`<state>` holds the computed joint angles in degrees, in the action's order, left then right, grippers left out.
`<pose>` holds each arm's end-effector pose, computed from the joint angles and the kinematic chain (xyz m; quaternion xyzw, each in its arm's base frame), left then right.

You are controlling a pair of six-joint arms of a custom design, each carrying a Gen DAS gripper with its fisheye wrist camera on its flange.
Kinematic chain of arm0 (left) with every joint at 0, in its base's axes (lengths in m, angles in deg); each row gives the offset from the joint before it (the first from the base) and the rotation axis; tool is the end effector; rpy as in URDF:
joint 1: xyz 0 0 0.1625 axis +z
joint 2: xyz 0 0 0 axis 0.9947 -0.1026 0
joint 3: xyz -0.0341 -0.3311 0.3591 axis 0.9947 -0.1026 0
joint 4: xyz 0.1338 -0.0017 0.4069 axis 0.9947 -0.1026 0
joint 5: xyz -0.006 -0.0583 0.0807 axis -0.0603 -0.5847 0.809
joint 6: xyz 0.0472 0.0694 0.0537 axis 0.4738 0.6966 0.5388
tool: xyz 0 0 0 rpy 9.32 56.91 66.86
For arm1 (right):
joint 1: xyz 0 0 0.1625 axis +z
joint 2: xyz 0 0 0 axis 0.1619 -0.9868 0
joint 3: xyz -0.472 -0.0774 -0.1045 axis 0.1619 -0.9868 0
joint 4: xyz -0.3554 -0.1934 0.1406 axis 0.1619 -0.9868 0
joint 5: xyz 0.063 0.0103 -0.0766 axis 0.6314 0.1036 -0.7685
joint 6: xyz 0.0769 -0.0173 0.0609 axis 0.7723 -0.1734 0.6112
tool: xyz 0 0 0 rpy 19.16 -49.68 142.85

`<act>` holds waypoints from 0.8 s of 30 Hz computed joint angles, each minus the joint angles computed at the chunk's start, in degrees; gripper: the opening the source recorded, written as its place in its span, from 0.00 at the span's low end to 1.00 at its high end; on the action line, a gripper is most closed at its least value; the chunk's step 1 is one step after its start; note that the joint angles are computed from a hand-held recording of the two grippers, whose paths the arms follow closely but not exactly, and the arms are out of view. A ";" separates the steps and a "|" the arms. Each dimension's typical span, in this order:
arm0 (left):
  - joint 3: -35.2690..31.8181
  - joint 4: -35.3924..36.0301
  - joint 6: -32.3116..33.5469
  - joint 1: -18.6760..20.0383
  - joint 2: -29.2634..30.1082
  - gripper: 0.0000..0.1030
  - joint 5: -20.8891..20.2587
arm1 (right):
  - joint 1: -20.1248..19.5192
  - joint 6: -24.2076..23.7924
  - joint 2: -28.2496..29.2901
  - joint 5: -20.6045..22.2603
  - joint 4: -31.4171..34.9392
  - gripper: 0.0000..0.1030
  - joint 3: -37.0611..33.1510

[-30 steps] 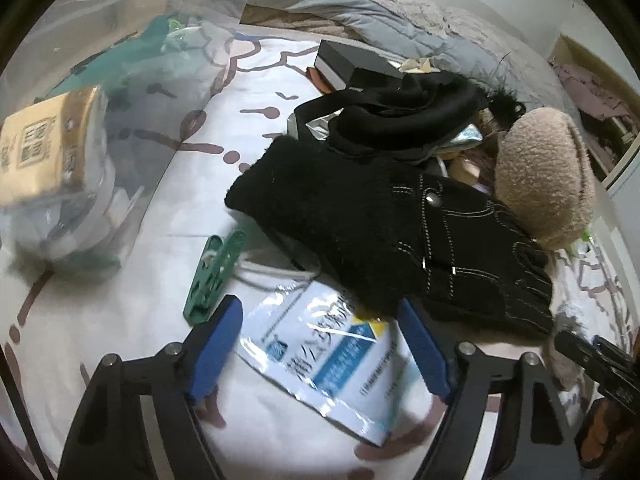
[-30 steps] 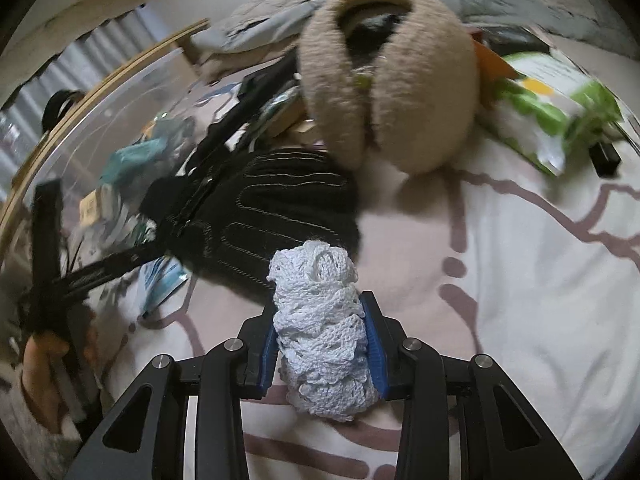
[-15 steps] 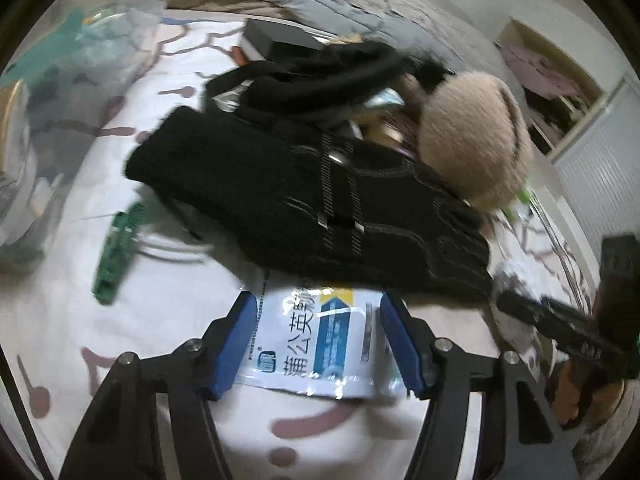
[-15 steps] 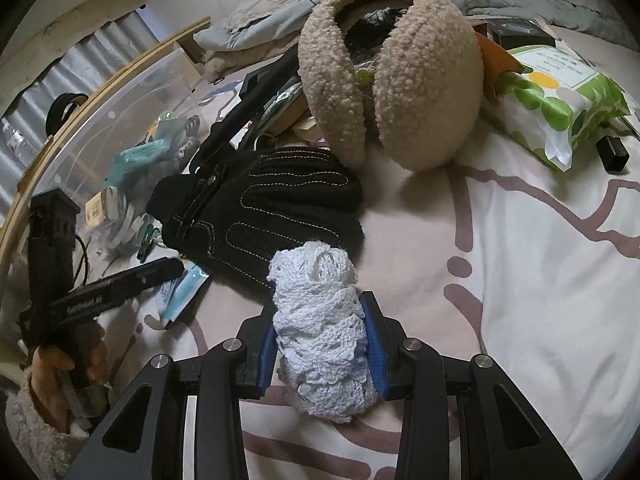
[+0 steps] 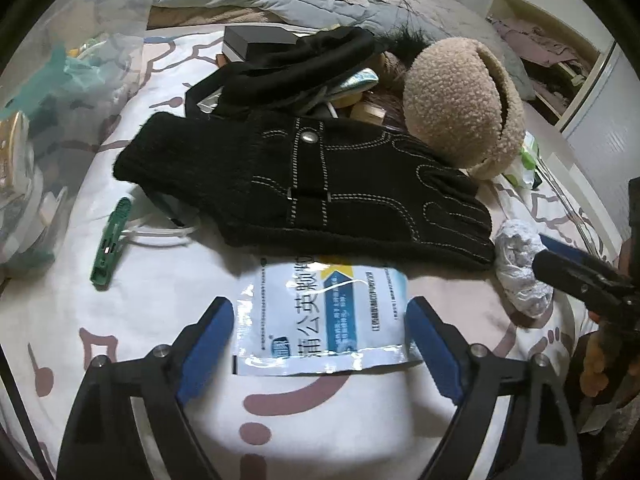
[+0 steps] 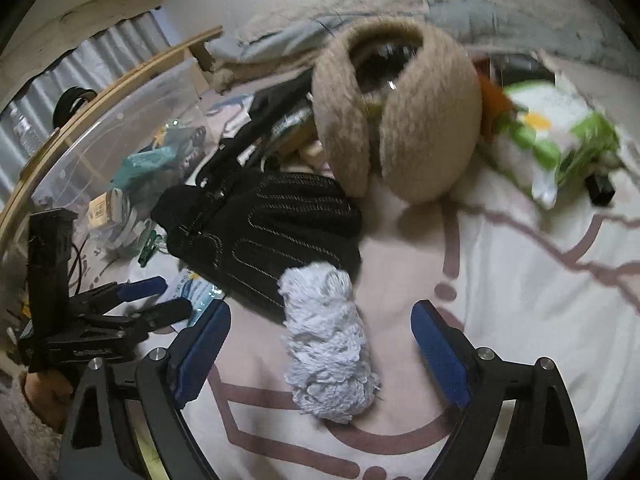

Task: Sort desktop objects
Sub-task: 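Lift the white mesh bundle with the right gripper and carry it aside, then release the mesh bundle onto the sheet and reposition the right gripper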

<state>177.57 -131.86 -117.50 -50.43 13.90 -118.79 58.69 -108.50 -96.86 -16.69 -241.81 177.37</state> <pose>-0.2516 -0.4011 -0.0583 0.1687 0.9304 -0.2041 0.2536 -0.0198 -0.4076 0.2634 0.2171 -0.9376 0.2252 0.1519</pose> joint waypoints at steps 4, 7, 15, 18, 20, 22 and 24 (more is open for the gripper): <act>-1.17 4.06 -0.50 -0.76 0.81 0.93 1.49 | 0.70 -0.33 1.37 -2.37 -4.01 0.90 0.47; -1.74 5.50 -0.56 -1.23 1.41 0.96 2.18 | 1.48 -1.05 3.20 -4.96 -8.49 1.00 1.05; -3.11 8.15 -5.58 -0.45 1.88 1.00 2.95 | 2.64 -3.99 5.98 -9.41 -12.26 1.00 1.45; -3.67 8.79 -7.51 0.05 2.01 1.00 3.57 | 3.23 -4.53 7.34 -12.22 -12.98 1.00 1.28; -4.01 9.40 -8.21 0.28 2.08 1.00 3.95 | 3.70 -4.62 8.48 -14.40 -13.43 1.00 1.09; -4.39 10.56 -8.85 0.40 2.13 1.00 4.19 | 4.08 -5.09 9.55 -16.06 -14.69 1.00 1.11; -4.98 12.77 -9.37 0.23 2.18 1.00 4.63 | 4.23 -5.65 10.08 -16.69 -15.74 1.00 1.28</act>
